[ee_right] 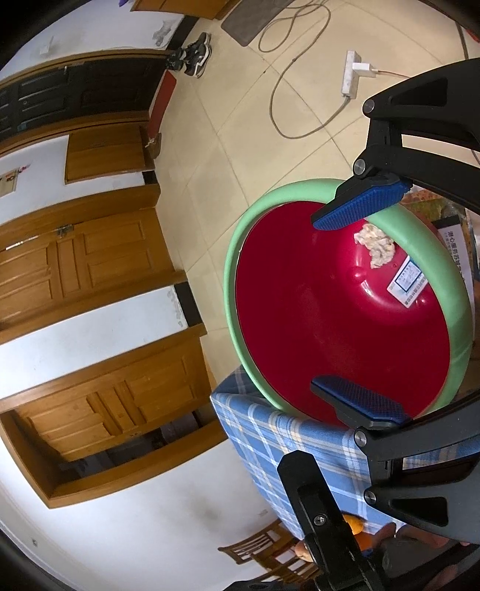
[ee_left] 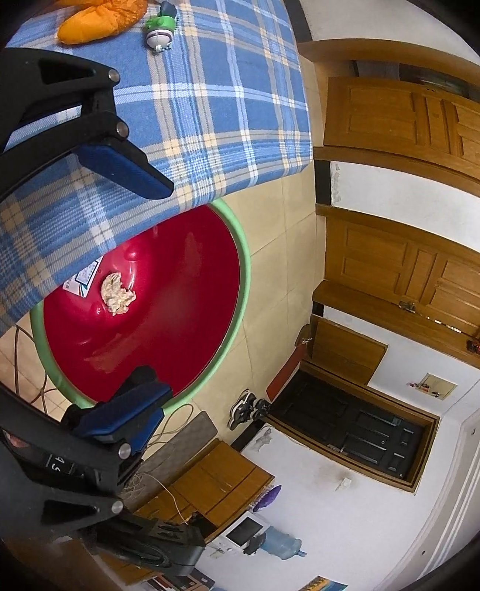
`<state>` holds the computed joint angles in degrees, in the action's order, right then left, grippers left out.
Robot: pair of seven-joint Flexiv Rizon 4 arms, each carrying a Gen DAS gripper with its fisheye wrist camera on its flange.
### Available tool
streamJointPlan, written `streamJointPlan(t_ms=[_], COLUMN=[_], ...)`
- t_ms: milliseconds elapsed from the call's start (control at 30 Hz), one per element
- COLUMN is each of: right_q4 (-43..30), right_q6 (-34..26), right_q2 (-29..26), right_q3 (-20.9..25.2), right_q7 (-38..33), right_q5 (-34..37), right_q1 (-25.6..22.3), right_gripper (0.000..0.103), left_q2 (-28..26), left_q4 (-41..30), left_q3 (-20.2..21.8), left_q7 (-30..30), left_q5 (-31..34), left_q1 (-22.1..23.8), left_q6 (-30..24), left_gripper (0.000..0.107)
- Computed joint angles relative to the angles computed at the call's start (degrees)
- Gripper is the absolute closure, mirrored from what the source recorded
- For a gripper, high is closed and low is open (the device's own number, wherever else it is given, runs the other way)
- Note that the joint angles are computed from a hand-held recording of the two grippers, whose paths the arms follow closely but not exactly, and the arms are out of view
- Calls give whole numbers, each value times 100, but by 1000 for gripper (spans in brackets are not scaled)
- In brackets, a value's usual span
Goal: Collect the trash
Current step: 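Move both open tools back from the basin toward the table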
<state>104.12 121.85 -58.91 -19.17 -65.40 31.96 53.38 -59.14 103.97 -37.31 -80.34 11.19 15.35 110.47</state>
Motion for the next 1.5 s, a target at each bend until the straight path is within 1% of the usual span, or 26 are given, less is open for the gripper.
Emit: streamJointPlan(t_ms=[133, 233, 433, 500, 633, 700, 800, 933, 1000, 1100, 1233, 1300, 1400, 1433, 1500], right_q4=[2, 5, 41, 56, 66, 78, 127, 216, 246, 255, 183, 64, -146, -186, -234], right_q6=[5, 21, 83, 103, 180, 146, 84, 240, 321, 487, 733, 641, 182, 101, 111], right_q2=[7, 11, 46, 78, 125, 164, 209, 320, 398, 541, 700, 734, 749, 768, 826], right_q3=[3, 21, 37, 80, 280, 281, 141, 107, 167, 303, 693, 631, 269, 279, 571], right_q7=[5, 7, 5, 12, 64, 57, 10, -82, -170, -369, -661, -956, -1404, -1423, -1333], right_q5=[24, 31, 91, 130, 85, 126, 246, 363, 384, 344, 155, 269, 636, 599, 273], right_q1=[3, -7, -5, -30, -198, -189, -13, 153, 177, 208, 71, 229, 669, 685, 468], right_gripper=[22, 22, 22, 22, 22, 22, 22, 22, 21, 21, 21, 20, 20, 20, 20], left_q2=[152, 186, 162, 145, 285, 337, 404, 603, 731, 898, 1256, 1388, 1513, 1539, 1600], left_q4=[-26, -4, 94, 136, 267, 380, 587, 894, 1034, 1281, 1609, 1768, 1972, 2013, 2054], left_q3=[284, 333, 182, 78, 101, 41, -106, -153, -101, -114, 139, 238, 374, 422, 478], left_q7=[27, 93, 191, 219, 196, 162, 80, -74, -169, -314, -489, -626, -835, -909, -1035], left_q5=[-105, -52, 133, 218, 225, 301, 482, 635, 664, 799, 936, 1022, 1180, 1231, 1332], left_q1=[-263, -311, -142, -33, -9, 82, 317, 586, 661, 906, 1044, 1168, 1372, 1432, 1559], left_q6=[-15, 37, 113, 98, 161, 249, 363, 460, 514, 592, 826, 926, 1092, 1146, 1132], left_gripper=[10, 11, 11, 11, 11, 11, 11, 11, 11, 11, 11, 11, 11, 11, 11])
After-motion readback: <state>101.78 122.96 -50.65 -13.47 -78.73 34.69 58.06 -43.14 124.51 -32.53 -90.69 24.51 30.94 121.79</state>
